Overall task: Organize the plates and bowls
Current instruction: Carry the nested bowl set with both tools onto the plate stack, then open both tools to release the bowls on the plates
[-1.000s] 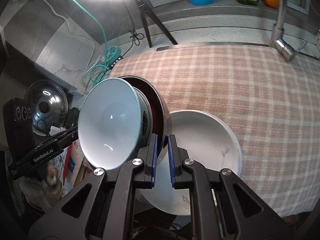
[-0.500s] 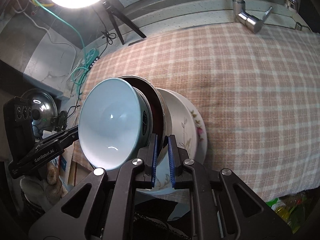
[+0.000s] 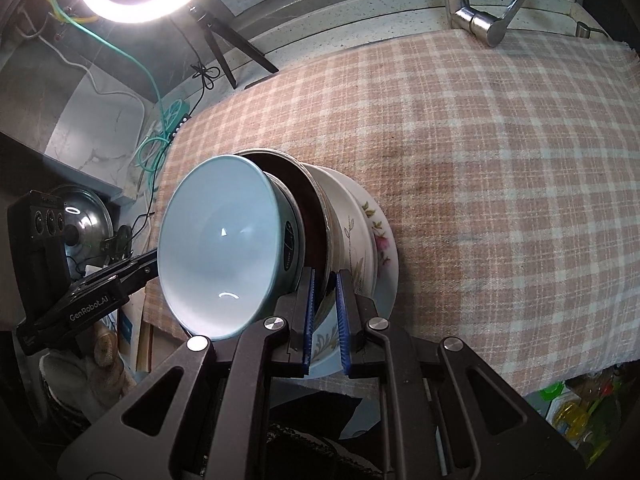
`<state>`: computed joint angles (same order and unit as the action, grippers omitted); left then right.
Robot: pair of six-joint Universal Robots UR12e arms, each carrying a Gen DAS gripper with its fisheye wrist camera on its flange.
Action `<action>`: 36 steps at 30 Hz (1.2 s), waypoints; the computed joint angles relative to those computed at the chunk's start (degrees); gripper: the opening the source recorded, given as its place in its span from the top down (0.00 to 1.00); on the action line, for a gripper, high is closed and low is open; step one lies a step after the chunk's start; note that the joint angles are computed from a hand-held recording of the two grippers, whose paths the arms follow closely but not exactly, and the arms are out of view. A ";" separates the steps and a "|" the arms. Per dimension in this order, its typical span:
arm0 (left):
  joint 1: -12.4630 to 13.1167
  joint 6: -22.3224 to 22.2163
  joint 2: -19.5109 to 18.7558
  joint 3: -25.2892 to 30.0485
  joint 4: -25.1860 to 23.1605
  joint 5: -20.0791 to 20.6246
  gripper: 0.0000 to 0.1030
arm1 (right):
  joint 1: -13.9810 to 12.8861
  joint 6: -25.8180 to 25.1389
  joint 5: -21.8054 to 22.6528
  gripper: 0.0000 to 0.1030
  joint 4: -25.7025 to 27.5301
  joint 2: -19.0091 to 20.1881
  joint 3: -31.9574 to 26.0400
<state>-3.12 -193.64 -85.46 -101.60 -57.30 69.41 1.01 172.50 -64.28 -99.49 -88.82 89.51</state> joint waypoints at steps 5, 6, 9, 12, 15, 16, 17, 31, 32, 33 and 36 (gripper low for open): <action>-0.17 -0.04 -0.16 0.19 -0.26 0.34 0.91 | -0.13 -0.20 0.23 0.89 0.14 -0.10 0.10; -0.17 0.02 -0.17 0.21 -0.37 0.38 0.91 | -0.12 -0.30 0.25 0.89 0.24 -0.10 0.08; -0.15 0.20 -0.09 0.19 -0.76 0.57 0.91 | -0.01 -0.53 0.34 0.89 0.41 -0.18 0.09; -0.03 0.20 0.01 0.07 -1.22 0.71 0.91 | 0.23 -1.06 0.21 0.89 0.20 -0.18 0.07; 0.01 0.26 0.13 0.05 -1.41 0.79 0.91 | 0.46 -1.45 -0.20 0.88 -0.02 -0.14 0.06; -0.02 0.22 0.13 0.08 -1.47 0.91 0.91 | 0.46 -1.56 -0.15 0.88 0.06 -0.14 0.05; -0.04 0.24 0.16 0.05 -1.46 1.05 0.91 | 0.46 -1.63 -0.09 0.88 0.18 -0.12 0.01; -1.14 1.24 0.64 0.35 -0.34 4.79 0.89 | 0.58 -1.73 -1.62 0.76 -1.91 -0.83 0.88; -1.23 1.22 0.68 0.35 -0.24 5.12 0.89 | 0.55 -1.66 -1.72 0.76 -2.16 -0.94 0.98; -1.23 1.27 0.72 0.32 -0.16 5.21 0.89 | 0.51 -1.64 -1.86 0.75 -2.54 -1.11 1.13; -1.30 1.05 0.90 0.33 -0.12 5.61 0.81 | 0.32 -1.66 -2.10 0.73 -3.49 -1.56 1.48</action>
